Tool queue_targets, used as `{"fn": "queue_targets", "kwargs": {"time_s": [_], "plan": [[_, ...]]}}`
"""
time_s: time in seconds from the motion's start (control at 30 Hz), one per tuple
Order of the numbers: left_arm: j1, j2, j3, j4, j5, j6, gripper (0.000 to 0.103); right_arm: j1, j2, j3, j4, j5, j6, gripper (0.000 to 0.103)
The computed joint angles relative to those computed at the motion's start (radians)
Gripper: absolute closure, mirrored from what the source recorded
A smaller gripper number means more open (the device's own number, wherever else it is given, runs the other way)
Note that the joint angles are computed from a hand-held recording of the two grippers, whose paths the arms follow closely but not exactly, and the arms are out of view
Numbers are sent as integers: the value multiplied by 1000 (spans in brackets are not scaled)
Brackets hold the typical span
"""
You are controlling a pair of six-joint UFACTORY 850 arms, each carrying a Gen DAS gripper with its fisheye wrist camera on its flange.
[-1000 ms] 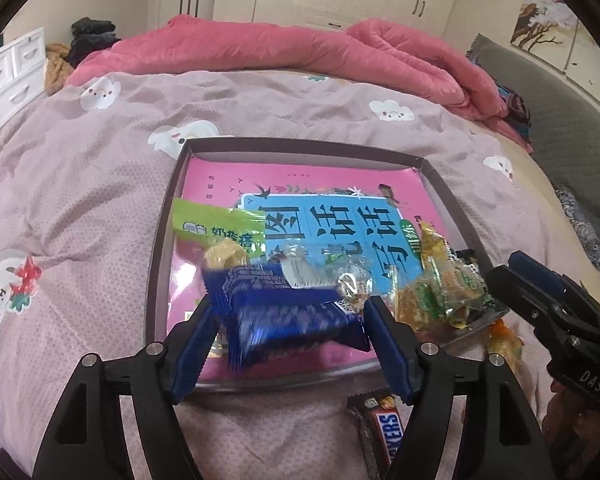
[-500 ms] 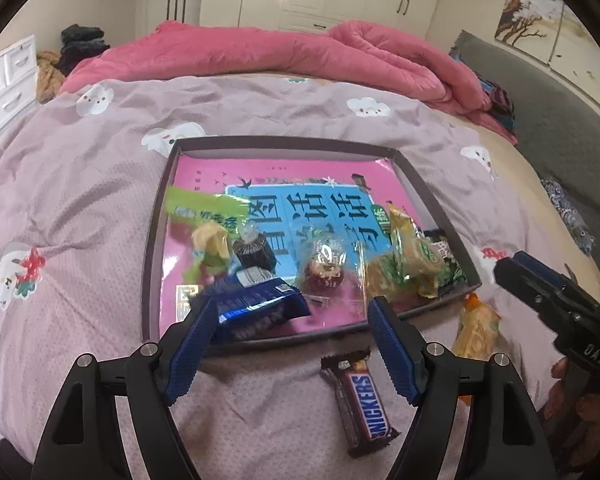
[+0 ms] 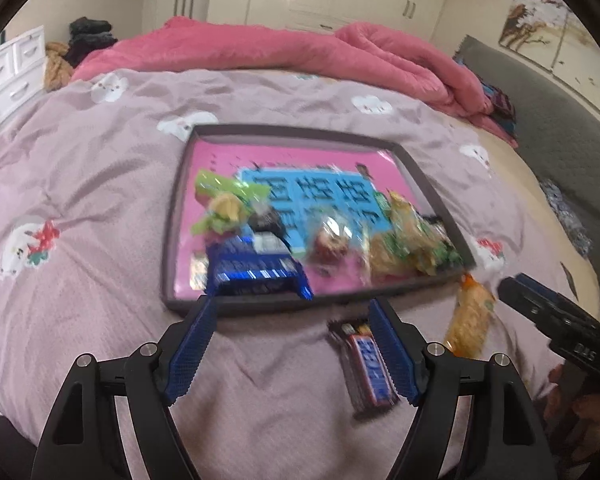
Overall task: Organize snacks
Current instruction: 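Move the left tool to the Snickers bar while the right approaches the long orange-ended cracker bag, then grasp the Snickers bar with the left tool while the right grasps the long cracker bag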
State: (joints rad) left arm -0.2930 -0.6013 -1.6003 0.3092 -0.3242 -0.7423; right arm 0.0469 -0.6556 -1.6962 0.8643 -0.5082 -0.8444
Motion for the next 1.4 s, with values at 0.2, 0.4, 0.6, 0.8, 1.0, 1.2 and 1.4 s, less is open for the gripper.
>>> {"fn": "queue_targets", "kwargs": {"time_s": [0.2, 0.4, 0.6, 0.8, 1.0, 1.2, 1.4], "plan": [[-26, -28, -19, -234, -40, 238, 24, 4, -4, 11, -150, -25, 147, 23], [-32, -71, -56, -281, -96, 246, 24, 1, -33, -14, -221, -72, 249, 23], [-46, -116, -108, -260, -139, 226, 24, 6, -74, -58, -252, -96, 320, 23], [-63, -150, -149, -211, -174, 180, 24, 20, -100, -87, -296, -80, 367, 33], [-73, -167, -173, -146, -194, 120, 28, 30, -103, -91, -333, -55, 381, 48], [-72, -176, -185, -132, -200, 109, 58, 11, -91, -76, -254, -59, 327, 59], [-70, -171, -179, -127, -194, 119, 73, -9, -72, -54, -141, -72, 249, 64]]}}
